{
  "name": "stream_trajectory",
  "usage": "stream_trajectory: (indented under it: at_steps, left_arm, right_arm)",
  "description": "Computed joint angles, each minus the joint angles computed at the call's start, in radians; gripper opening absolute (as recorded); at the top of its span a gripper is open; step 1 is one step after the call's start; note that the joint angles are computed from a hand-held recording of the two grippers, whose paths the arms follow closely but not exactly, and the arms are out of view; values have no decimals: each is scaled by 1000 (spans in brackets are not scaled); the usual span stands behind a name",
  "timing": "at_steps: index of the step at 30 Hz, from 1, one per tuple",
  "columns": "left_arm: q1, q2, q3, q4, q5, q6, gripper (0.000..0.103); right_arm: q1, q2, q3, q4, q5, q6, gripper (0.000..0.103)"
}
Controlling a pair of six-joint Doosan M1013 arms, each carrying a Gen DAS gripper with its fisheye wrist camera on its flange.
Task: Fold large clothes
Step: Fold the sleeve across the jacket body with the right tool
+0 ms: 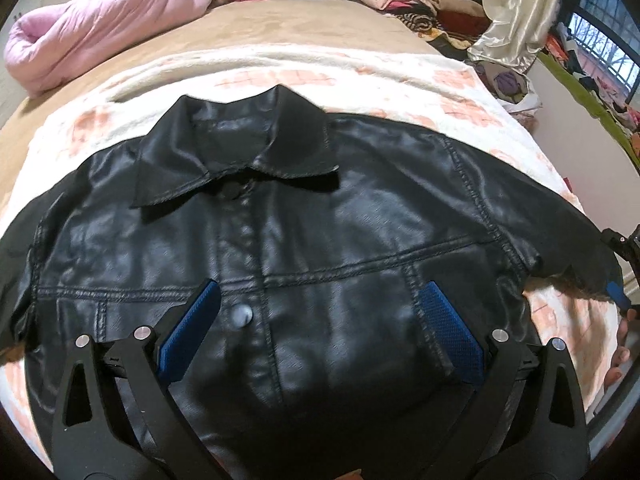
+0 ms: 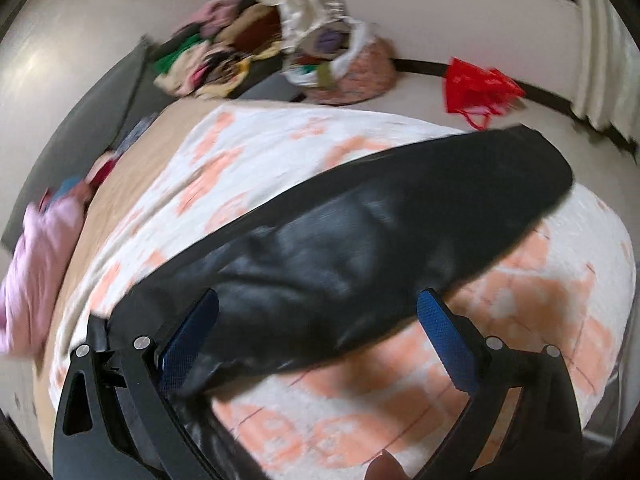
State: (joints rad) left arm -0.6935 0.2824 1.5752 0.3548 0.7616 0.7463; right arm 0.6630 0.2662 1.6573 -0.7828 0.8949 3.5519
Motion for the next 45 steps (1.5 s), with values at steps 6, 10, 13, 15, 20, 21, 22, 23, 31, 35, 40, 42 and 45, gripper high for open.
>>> stream_trajectory:
  at_steps: [6, 10, 13, 15, 20, 21, 22, 23, 31, 35, 40, 42, 45]
  left_arm:
    - [-4, 22, -32, -8, -3, 16, 95]
    - [-1, 36, -55, -11, 7, 28, 95]
    - [6, 43, -65, -15, 11, 38, 95]
    - [11, 46, -68, -20, 12, 43, 95]
    - [24, 46, -65, -27, 10, 38, 95]
    - [29, 44, -62, -42, 1, 42, 95]
    - [32, 42, -59, -50, -3, 44, 95]
    - [34, 40, -56, -56, -6, 43, 95]
    - [54, 17, -45, -64, -7, 30, 95]
    - [78, -7, -29, -89, -30, 30, 95]
    - [117, -47, -2, -160, -91, 64, 95]
    - [136, -65, 11, -217, -125, 102, 95]
    - [147, -83, 23, -218, -146, 96, 95]
  right_arm:
    - [-33, -36, 60, 17, 5, 140, 99]
    - [-73, -54, 98, 75, -13, 189, 99]
    - [-106, -67, 142, 92, -97, 264, 99]
    - [-120, -67, 162, 87, -141, 325, 99]
    - [-111, -79, 209, -116, -183, 616, 73]
    - [-110, -85, 224, -178, -196, 689, 54]
    - [-110, -90, 240, -248, -211, 758, 34]
    - [-111, -94, 250, -297, -222, 799, 27]
    - [-92, -118, 265, -856, -283, 1031, 11]
    - [-81, -103, 200, -986, -360, 911, 11]
    - [-47, -66, 92, -1059, -497, 637, 10]
    - [-30, -48, 53, -1064, -560, 523, 10]
    - [-7, -14, -5, -915, -646, 260, 10]
